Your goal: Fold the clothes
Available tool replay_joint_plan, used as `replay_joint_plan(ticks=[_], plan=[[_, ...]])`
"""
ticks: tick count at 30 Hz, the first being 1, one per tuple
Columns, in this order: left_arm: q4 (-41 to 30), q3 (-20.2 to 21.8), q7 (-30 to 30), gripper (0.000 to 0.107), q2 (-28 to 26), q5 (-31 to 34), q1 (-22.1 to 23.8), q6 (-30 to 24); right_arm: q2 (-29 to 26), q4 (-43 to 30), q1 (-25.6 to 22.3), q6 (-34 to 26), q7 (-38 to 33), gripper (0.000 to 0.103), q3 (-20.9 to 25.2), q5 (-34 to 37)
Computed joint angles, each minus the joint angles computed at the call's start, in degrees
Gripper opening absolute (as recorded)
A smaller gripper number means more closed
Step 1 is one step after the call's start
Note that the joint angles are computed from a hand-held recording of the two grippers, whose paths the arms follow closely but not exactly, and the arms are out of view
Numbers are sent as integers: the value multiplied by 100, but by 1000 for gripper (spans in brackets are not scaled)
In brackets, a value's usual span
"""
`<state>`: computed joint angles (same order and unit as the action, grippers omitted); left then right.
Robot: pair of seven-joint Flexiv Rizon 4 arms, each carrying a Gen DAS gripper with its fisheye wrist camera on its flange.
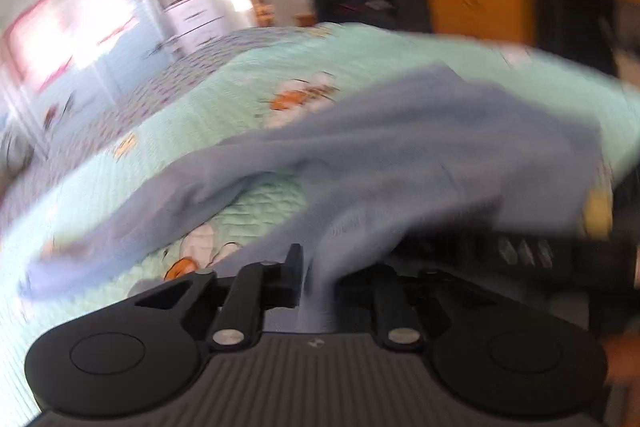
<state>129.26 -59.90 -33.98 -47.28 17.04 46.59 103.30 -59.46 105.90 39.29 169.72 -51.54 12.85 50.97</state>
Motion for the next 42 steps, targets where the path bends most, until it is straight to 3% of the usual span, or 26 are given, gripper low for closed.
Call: replay_joint_plan(ticks=[3, 6, 8, 10, 14, 18, 21, 23, 27, 30, 33, 38, 42], plan=[[-183, -285, -566, 12, -19, -356, 365, 98, -38, 26, -25, 75, 107, 45, 3, -68], [-542, -801, -1171, 11, -181, -621, 1111, 9, -34, 35, -27, 73, 107, 45, 6, -65], [-897, -695, -1582, 13, -219, -736, 1314, 425, -26, 46, -25, 69, 98, 45, 8, -59], [-1390, -188, -1850, 18, -122, -945, 1187, 502, -26, 56, -23, 71, 99, 45, 8, -59], [-2172, 1457, -2620, 35, 262, -1922, 541, -383, -17, 76, -17, 52, 76, 45, 11, -41], [-2329, 1818, -3090, 37, 47, -2845, 687, -1081, -6, 82, -10, 9, 34, 45, 10, -14], [-2127, 1473, -3026, 38, -102, -3150, 1102, -1214, 1, 94, -13, -8, 29, 45, 8, -9], [-1877, 971, -2855, 42, -251, -3133, 1457, -1210, -4, 99, -8, -14, 26, 45, 8, -3], [-1648, 136, -2794, 46, -664, -3244, 1904, -1708, 21, 83, -8, -61, -4, 45, 1, 8], [-1748, 150, -2831, 48, -735, -3497, 1755, -2049, 29, 95, -9, -74, 1, 45, 4, 11], [-1739, 61, -2883, 51, -928, -3735, 1709, -1884, 22, 104, -3, -64, 25, 45, 9, 10], [-1991, 27, -2832, 65, -1170, -3724, 1555, -1947, 67, 123, -10, -108, 18, 45, 9, 24], [-2355, -2, -2703, 66, -1444, -3926, 1383, -2101, 250, 96, -4, -423, -232, 45, 33, 242]])
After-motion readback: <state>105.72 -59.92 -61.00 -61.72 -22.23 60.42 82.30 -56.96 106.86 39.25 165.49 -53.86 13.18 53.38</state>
